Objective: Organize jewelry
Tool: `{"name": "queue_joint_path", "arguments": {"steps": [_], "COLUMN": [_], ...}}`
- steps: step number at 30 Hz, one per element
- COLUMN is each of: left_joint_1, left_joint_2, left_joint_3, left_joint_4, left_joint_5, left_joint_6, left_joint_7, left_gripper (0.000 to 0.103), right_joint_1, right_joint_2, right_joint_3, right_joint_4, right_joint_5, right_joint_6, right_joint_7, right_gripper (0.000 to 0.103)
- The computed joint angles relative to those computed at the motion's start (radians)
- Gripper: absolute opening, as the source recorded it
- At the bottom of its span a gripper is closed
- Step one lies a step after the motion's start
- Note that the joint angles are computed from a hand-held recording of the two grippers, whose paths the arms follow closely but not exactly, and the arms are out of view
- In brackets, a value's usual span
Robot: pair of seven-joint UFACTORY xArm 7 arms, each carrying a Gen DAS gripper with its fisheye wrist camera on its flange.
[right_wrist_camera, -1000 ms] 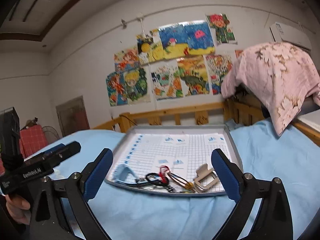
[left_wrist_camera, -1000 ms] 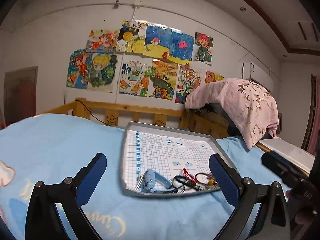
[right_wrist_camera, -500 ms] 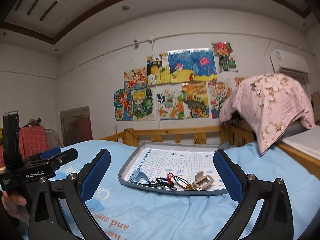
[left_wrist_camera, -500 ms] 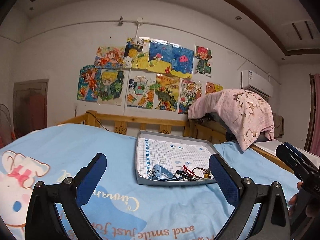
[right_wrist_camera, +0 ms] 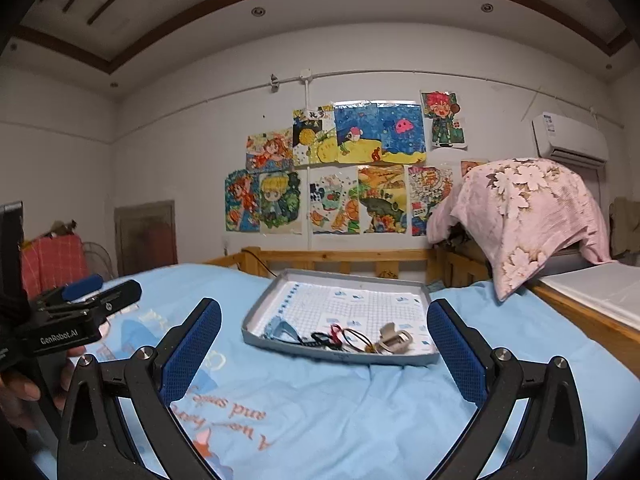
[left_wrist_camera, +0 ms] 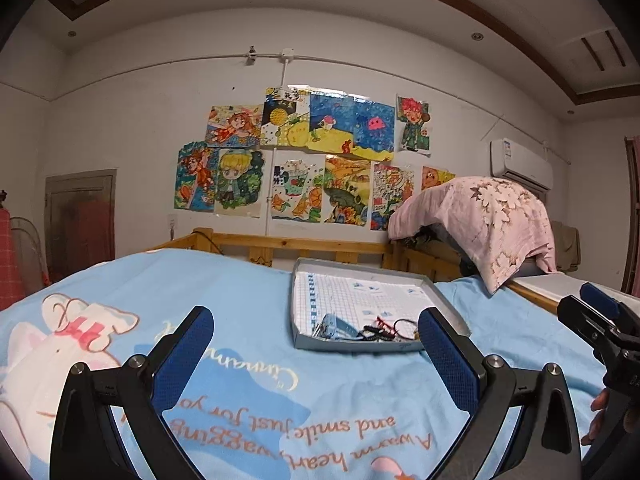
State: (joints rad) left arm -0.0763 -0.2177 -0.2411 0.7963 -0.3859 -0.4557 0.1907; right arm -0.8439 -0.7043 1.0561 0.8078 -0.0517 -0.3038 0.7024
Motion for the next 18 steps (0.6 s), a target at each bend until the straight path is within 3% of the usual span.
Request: {"name": "queue_joint_path", "arguments": {"steps": [6, 18], "left_joint_1": [0.010, -0.071], "left_joint_2": [0.029, 0.077], "left_joint_3": [-0.047, -0.030], "left_joint_4": [-0.022, -0.018], "left_joint_5": [-0.094, -0.232], "left_joint_6": [-0.034, -0.065], "left_joint_7": [0.075, 0.223], "left_gripper": [0.103, 0.103], "right_joint_1": [-0.012, -0.059], "right_joint_2": [-0.021, -0.048], "right_joint_3": [0.018, 0.044], "right_joint_4": [-0.011, -0.063], "right_joint_5": [-0.013, -0.022], "right_joint_6": [0.042, 0.071], "right_joint_7": [0.014, 0.113], "right_gripper": [0.101, 0.101]}}
